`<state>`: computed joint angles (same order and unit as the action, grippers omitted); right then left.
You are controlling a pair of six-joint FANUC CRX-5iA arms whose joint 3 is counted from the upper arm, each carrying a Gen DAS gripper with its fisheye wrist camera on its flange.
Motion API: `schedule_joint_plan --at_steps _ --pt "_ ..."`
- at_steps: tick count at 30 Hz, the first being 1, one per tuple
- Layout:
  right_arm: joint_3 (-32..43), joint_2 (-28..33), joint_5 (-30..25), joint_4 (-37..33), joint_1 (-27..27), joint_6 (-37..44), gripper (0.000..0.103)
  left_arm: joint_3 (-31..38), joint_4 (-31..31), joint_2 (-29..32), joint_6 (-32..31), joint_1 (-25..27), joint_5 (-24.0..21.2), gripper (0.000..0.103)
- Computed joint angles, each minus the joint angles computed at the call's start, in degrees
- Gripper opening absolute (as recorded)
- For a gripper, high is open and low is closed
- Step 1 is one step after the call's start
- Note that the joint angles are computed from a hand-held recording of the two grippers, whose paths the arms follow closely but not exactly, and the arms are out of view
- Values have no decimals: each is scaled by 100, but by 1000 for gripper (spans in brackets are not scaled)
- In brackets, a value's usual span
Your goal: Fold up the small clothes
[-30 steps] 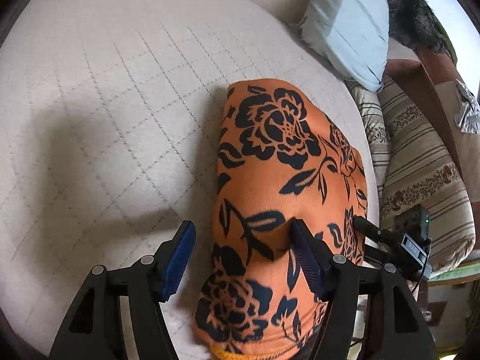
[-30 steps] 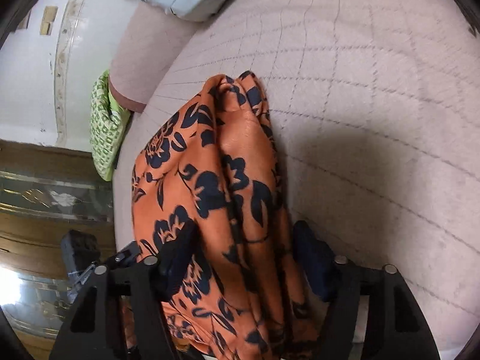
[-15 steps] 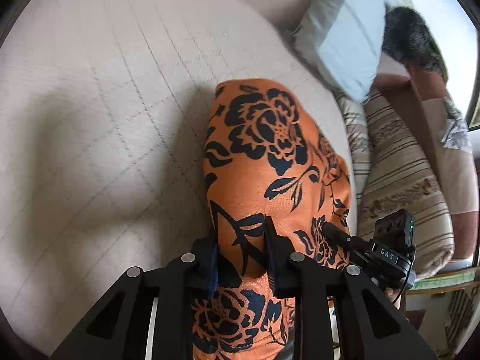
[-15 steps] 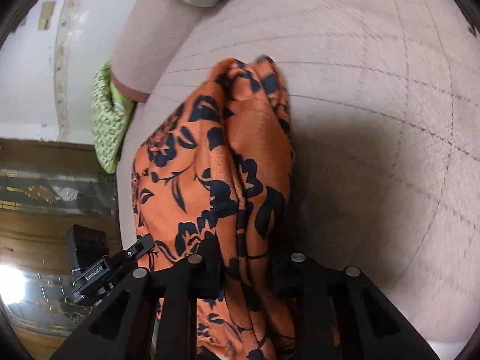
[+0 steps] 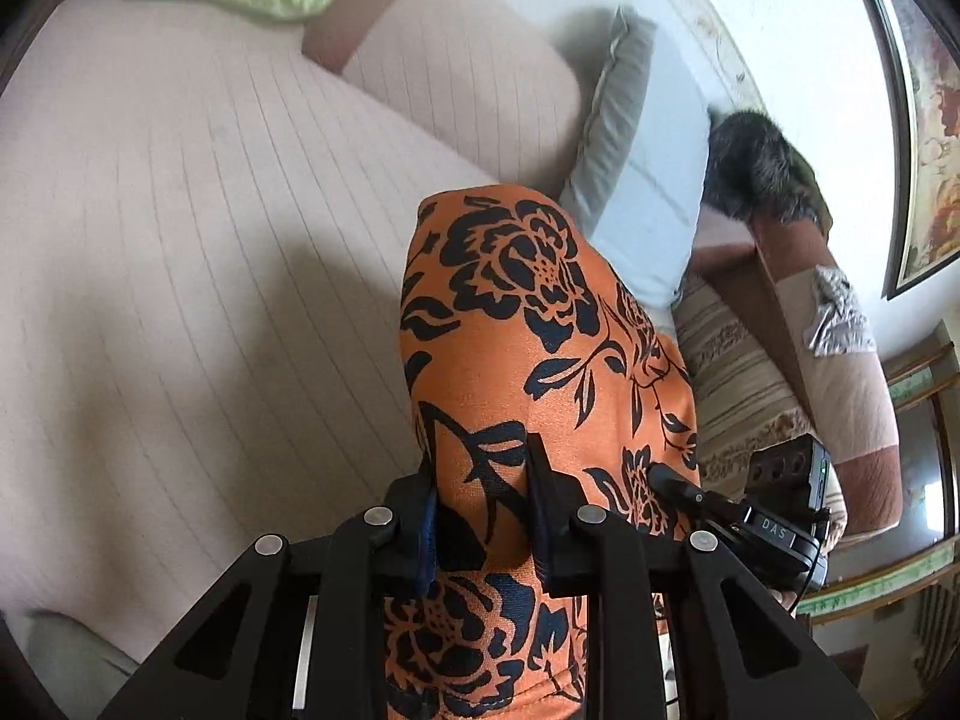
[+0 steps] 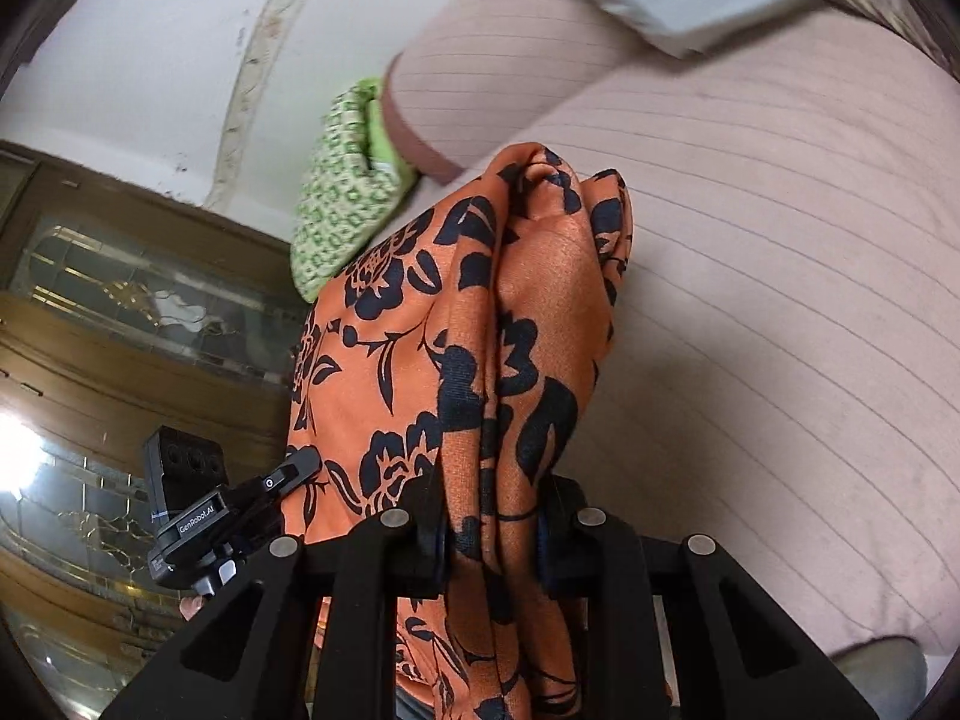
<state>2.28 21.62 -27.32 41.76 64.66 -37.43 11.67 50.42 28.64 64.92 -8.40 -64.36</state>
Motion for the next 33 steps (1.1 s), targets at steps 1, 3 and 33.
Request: schedule_joint_plan --at_steps 1,3,33 --pt "160 74 -25 -144 -38 220 20 -12 23 -5 -8 4 27 22" --pt "519 261 -53 -467 -139 662 20 -53 59 -20 -25 -17 121 22" --pt "-45 823 1014 -891 -803 604 50 1281 -601 1501 664 -8 159 50"
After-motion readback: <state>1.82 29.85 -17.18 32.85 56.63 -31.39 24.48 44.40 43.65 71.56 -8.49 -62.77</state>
